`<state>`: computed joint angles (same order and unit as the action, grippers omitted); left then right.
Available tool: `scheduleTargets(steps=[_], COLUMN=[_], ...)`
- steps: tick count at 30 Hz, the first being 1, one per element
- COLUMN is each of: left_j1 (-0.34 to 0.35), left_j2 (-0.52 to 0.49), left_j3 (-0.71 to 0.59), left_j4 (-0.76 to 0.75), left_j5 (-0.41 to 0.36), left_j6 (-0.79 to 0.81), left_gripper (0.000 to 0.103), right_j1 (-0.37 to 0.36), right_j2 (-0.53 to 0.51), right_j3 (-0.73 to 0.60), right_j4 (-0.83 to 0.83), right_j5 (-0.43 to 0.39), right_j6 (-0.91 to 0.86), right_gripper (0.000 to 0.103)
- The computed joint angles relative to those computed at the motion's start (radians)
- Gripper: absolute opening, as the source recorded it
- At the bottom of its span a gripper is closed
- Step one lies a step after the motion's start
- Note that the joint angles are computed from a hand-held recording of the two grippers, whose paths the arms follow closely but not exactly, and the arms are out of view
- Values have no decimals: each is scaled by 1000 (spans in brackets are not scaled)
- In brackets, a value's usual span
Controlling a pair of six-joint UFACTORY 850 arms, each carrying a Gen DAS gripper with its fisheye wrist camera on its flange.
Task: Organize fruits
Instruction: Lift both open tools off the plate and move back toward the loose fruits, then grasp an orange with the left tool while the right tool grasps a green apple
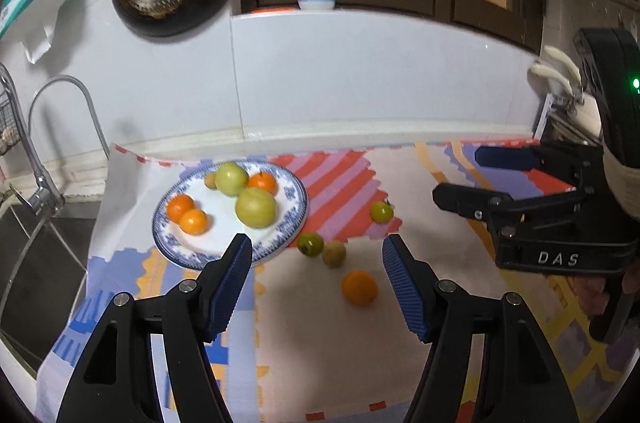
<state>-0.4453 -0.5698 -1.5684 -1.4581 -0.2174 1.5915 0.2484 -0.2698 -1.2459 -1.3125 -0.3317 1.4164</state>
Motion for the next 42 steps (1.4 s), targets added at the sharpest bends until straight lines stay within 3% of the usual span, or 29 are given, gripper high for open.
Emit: scheduleTargets(steps=[6,10,17,26,33,42], left_j1=[-16,-23,-32,-33,-27,-28], left_j2=[-56,-125,-223,-281,-305,-302], left_j3=[-46,-127,-250,-324,-359,-370], left_j4=[303,533,730,792,777,795], left_j5=[-25,-92,-177,-237,-276,-249], left_j6=[-294,-528,-727,-799,-798,-819], left_gripper=[67,66,58,48,36,35], right_j1=[-32,-56,-95,-128,-139,-147], right_j2=[-29,-59,-124,-212,-269,-311], right_j3=[1,-13,-53,-140,-204,-252], right_j4=[68,164,379,712,827,937], right_j5=[50,81,110,119,116,106], right_j6=[-102,-202,-405,-738,-863,-966], right_gripper=[69,69,69,63,58,46])
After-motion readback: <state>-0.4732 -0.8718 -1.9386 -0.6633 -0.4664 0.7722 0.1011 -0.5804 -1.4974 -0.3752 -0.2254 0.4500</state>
